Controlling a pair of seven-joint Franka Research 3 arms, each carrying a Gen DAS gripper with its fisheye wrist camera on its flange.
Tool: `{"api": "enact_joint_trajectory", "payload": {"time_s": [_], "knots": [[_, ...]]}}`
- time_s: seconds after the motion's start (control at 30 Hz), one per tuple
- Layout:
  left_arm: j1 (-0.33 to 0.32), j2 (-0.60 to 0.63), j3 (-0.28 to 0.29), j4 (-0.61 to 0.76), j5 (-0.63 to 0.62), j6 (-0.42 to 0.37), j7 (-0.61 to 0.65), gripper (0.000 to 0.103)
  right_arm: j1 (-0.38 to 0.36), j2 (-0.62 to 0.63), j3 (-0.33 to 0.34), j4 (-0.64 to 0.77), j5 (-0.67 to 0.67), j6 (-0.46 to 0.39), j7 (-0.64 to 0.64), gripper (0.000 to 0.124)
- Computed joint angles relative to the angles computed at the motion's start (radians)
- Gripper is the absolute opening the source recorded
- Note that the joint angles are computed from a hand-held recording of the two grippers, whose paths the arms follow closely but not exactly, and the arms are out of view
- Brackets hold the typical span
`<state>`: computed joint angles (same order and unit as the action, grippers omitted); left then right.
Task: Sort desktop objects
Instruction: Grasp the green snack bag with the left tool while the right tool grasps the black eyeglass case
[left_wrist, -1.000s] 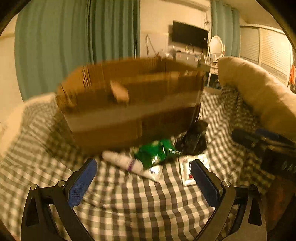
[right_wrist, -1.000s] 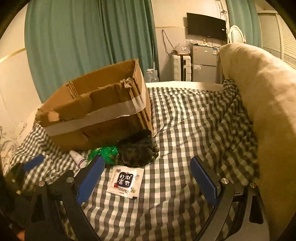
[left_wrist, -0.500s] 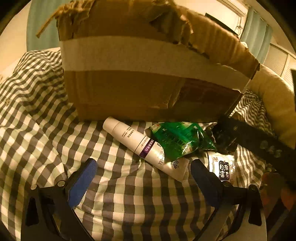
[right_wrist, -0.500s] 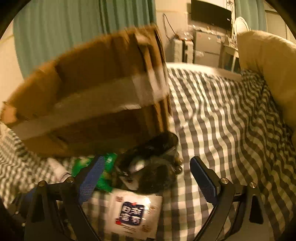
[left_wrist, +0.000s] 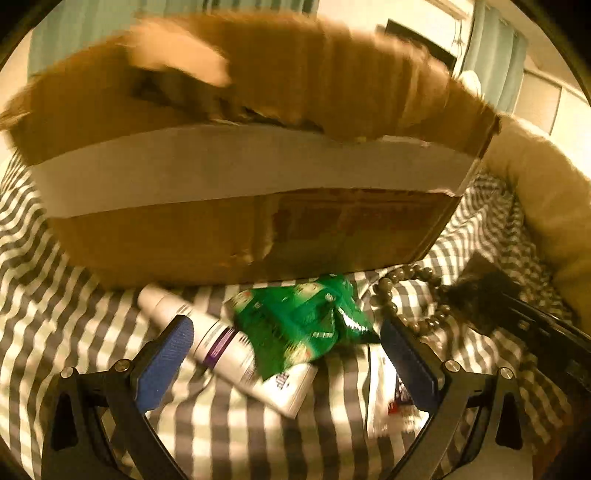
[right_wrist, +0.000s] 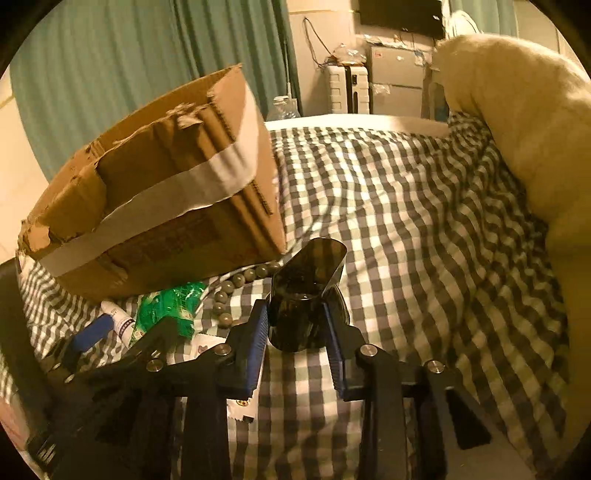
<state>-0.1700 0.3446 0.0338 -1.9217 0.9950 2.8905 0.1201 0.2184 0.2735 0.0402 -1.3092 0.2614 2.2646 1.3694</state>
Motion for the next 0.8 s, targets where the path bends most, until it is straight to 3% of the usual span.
{"api": "enact_joint_trajectory", "payload": {"time_s": [0.07,0.1,0.13,0.17,0.27,0.37,0.47,0.57,0.63,0.8], "knots": [[-0.008,0.015,0.009,0.019,0.033,0.017,-0.012,0.099,-0.008,0.0,0.0,0.005,0.019,-0.015,0.003,0.029],[0.014,0.024,-0.012,0.023,-0.007,0.032,0.039,0.09,-0.011,0.002,0.001,0.008,0.025,-0.019,0.002,0.029],[0.05,0.033,-0.054,0.023,-0.087,0.038,0.125,0.068,-0.012,0.005,0.003,0.011,0.032,-0.021,0.001,0.029],[0.063,0.048,-0.073,0.039,-0.153,0.029,0.189,0.066,-0.012,0.026,0.003,0.049,0.034,-0.04,0.007,0.029],[0.002,0.036,-0.004,0.016,-0.113,0.063,0.141,0.056,-0.015,0.034,0.006,0.066,0.046,-0.053,0.004,0.029],[-0.012,0.012,0.014,-0.014,-0.109,0.071,0.132,0.042,-0.013,0.021,0.007,0.051,0.047,-0.046,-0.006,0.029],[0.004,-0.013,0.007,-0.043,-0.14,0.09,0.143,0.04,-0.014,0.003,0.009,0.029,0.052,-0.036,-0.03,0.029],[-0.024,-0.048,0.041,-0.092,-0.075,0.107,0.075,0.039,-0.016,-0.025,0.009,-0.005,0.063,-0.027,-0.045,0.029],[-0.017,-0.055,0.03,-0.089,-0.07,0.114,0.055,0.039,-0.018,-0.043,0.008,-0.027,0.069,-0.026,-0.052,0.029],[-0.047,-0.134,0.068,-0.16,0.132,0.144,-0.165,0.039,-0.024,-0.083,0.006,-0.071,0.094,-0.019,-0.069,0.028]]}}
